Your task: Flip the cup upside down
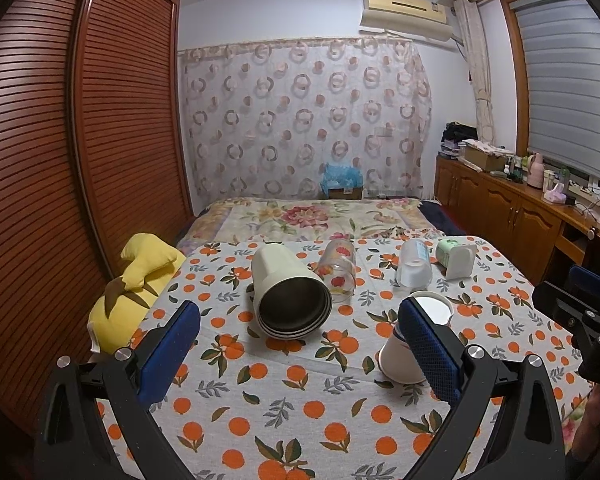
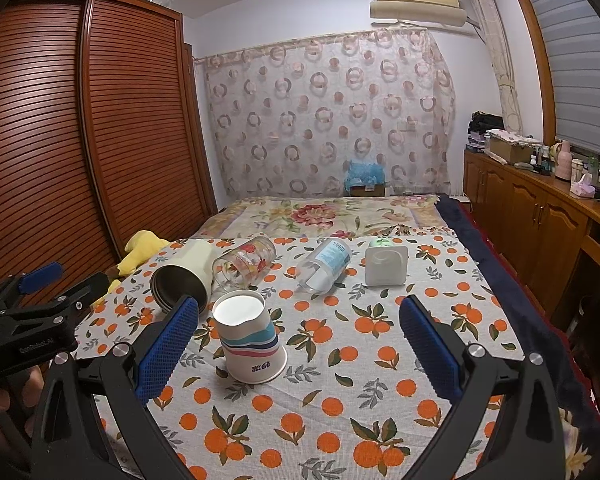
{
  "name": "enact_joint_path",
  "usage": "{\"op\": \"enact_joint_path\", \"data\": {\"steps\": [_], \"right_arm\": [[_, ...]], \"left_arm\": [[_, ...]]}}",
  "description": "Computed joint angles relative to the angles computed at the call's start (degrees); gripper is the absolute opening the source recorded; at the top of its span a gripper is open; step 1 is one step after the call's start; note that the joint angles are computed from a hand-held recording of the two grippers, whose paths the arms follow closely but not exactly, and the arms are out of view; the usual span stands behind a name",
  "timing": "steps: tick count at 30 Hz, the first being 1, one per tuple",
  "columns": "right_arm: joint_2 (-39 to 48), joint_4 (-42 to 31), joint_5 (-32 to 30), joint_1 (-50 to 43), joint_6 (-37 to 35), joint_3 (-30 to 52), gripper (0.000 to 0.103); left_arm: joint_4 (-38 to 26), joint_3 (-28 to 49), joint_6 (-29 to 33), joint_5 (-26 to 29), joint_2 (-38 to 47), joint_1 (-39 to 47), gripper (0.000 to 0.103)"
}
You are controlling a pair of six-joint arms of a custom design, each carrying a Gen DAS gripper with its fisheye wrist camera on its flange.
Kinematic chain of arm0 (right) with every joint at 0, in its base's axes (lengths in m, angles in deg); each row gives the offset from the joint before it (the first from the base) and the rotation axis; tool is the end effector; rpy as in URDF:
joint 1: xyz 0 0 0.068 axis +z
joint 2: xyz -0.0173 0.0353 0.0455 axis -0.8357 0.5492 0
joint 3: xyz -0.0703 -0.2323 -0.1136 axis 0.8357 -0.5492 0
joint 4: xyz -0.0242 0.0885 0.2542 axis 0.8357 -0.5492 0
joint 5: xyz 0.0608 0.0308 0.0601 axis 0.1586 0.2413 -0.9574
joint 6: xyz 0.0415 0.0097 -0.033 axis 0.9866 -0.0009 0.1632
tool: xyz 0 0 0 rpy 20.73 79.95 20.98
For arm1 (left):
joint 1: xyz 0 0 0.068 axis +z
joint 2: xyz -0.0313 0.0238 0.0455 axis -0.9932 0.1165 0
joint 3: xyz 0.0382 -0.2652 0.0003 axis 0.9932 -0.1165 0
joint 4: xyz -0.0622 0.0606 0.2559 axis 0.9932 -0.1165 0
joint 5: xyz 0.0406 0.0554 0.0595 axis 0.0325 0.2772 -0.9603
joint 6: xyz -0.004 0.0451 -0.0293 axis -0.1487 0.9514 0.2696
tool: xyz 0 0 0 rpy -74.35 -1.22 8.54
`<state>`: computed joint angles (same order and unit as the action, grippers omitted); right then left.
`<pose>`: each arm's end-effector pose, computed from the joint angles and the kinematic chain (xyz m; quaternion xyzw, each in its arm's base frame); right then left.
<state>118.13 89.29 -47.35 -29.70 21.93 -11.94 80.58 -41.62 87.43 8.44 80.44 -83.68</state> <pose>0.2561 0.1246 0.1178 -0.0736 0.8342 0.1225 0.5327 0.2649 0.0024 0.1415 -0.0244 0.8435 0.0486 0.5344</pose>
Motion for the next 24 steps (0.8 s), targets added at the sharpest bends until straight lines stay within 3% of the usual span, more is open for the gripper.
{"op": "enact_joint_path", "data": {"steps": [24], "right_arm": [[-0.1,0.1,0.1,0.1,0.0,-0.2,0.101]], "left_arm": [[-0.7,-0.3,-0.2,-0.3,-1.3,-0.1,0.096]]}}
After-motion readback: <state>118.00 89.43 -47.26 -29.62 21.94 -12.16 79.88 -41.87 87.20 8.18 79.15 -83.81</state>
